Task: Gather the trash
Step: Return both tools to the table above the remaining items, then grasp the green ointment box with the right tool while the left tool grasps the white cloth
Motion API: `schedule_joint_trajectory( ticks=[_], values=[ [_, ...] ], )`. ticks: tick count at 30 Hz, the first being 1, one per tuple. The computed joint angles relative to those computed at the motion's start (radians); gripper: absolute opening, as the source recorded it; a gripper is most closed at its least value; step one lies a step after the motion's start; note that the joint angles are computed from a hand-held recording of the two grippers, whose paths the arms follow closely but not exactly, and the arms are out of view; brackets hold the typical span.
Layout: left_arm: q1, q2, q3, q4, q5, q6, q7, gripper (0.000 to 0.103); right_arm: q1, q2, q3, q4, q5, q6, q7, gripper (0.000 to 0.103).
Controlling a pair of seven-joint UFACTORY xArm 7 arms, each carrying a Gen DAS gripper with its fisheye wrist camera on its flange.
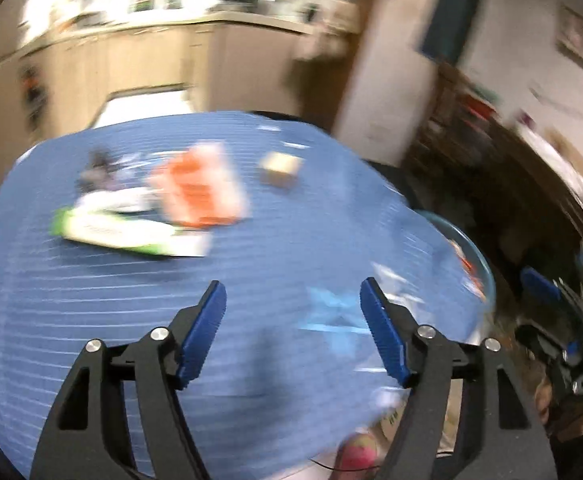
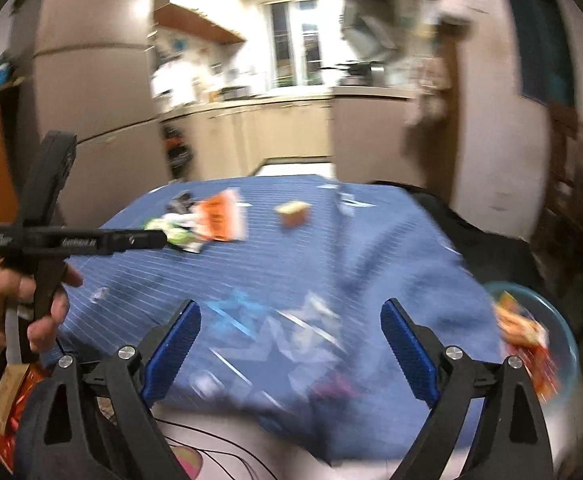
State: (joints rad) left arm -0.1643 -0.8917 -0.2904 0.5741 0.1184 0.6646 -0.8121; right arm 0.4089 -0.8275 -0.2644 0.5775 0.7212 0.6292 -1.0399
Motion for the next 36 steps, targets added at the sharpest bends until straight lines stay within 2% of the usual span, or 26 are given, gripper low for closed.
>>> schedule_joint_trajectory(
  ticks=[3,4,6,8,11,13,16,23,24,25,26,28,32,36],
  values=[
    [0.046,-0.079,0.104,-0.068,-0.006,0.047,0.027,0.069,0.111,0.116,0.066,0.072,0.058,-0.026,-0.012,0.091],
    [0.066,-0.102,0.132,-0.090,-0.005,0.055,0.041,0.069,0.151,0.172,0.078,0.115,0.076,-0.008,-0.024,0.091],
    [0.113,-0.147,0.184,-0.127,-0.002,0.071,0.073,0.069,0.186,0.256,0.106,0.184,0.109,0.026,-0.047,0.091],
    [0.150,-0.160,0.203,-0.140,-0.006,0.072,0.096,0.069,0.209,0.381,0.153,0.288,0.115,0.062,-0.060,0.085],
    [0.190,-0.165,0.222,-0.150,-0.006,0.079,0.139,0.069,0.206,0.522,0.233,0.401,0.083,0.093,-0.057,0.071],
    [0.211,-0.141,0.255,-0.149,-0.005,0.074,0.191,0.069,0.197,0.629,0.283,0.498,0.045,0.132,-0.029,0.070],
    [0.247,-0.118,0.281,-0.150,-0.009,0.060,0.245,0.069,0.177,0.765,0.355,0.613,-0.030,0.134,0.010,0.069],
    [0.289,-0.054,0.321,-0.128,-0.023,0.022,0.373,0.069,0.133,0.931,0.474,0.749,-0.160,0.099,0.106,0.069],
    [0.291,-0.043,0.326,-0.123,-0.026,0.014,0.393,0.069,0.123,0.940,0.485,0.753,-0.170,0.101,0.114,0.066],
    [0.293,-0.034,0.328,-0.118,-0.030,0.008,0.409,0.069,0.123,0.945,0.497,0.746,-0.210,0.070,0.148,0.051],
    [0.294,-0.020,0.335,-0.110,-0.034,0.002,0.432,0.069,0.133,0.943,0.494,0.731,-0.214,0.037,0.157,0.048],
    [0.287,0.006,0.353,-0.091,-0.039,-0.016,0.492,0.069,0.088,0.896,0.524,0.689,-0.148,0.053,0.132,0.041],
    [0.249,0.062,0.380,-0.061,-0.040,-0.073,0.660,0.069,0.045,0.733,0.475,0.551,0.028,0.120,0.097,0.037],
    [0.165,0.159,0.399,-0.013,-0.057,-0.105,0.884,0.069,0.014,0.623,0.394,0.453,0.126,0.198,0.117,0.035]
  ],
)
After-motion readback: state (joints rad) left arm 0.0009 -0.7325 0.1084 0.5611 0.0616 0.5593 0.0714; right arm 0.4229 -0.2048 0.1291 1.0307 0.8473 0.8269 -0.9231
